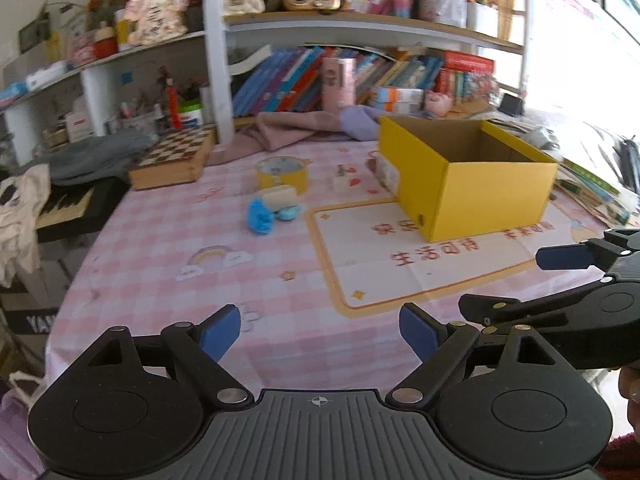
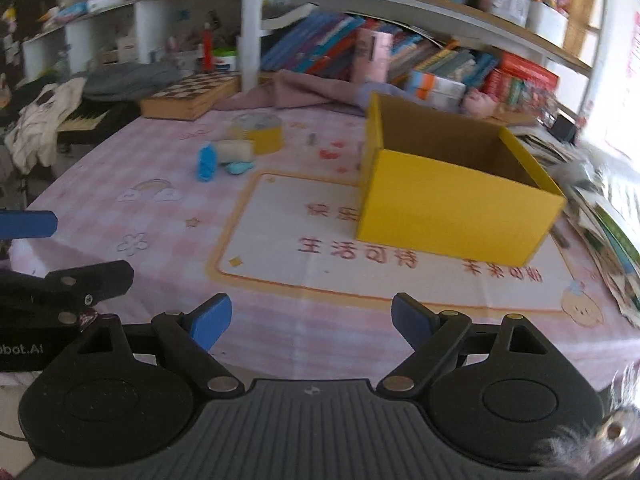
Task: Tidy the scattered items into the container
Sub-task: 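Lift both tools out of the box and back away, then move both tools toward the blue eraser and cream sponge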
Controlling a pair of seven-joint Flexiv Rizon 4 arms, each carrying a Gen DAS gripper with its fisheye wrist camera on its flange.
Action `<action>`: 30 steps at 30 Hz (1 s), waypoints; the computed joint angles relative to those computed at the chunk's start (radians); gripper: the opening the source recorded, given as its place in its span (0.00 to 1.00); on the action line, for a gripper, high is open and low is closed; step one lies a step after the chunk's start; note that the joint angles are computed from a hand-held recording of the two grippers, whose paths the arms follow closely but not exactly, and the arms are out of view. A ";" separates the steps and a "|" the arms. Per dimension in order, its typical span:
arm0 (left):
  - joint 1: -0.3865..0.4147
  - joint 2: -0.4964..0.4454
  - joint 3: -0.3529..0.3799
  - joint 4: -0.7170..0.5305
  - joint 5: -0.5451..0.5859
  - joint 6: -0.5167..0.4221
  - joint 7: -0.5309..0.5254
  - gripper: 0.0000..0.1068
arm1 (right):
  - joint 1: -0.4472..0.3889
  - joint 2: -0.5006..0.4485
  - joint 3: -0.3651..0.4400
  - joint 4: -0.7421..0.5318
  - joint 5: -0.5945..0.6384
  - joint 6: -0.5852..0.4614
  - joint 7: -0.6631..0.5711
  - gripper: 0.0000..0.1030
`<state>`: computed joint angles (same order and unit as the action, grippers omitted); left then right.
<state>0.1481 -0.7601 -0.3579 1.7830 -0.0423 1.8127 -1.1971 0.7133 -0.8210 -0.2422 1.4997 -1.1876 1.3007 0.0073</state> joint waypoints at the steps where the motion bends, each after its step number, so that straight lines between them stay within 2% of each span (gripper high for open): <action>1: -0.003 0.003 0.010 0.002 -0.007 0.001 -0.007 0.83 | -0.002 -0.007 0.003 -0.010 0.001 0.007 -0.004 0.85; 12: -0.026 0.022 0.080 0.011 -0.024 0.029 -0.055 0.83 | 0.013 -0.067 0.003 -0.110 0.111 0.031 -0.133 0.84; 23: -0.032 -0.009 0.088 -0.050 -0.042 -0.018 -0.040 0.83 | 0.017 -0.135 0.008 -0.214 0.274 -0.005 -0.304 0.85; 30: -0.065 -0.040 0.119 -0.112 -0.079 -0.052 -0.023 0.83 | 0.009 -0.192 0.016 -0.307 0.371 -0.030 -0.408 0.85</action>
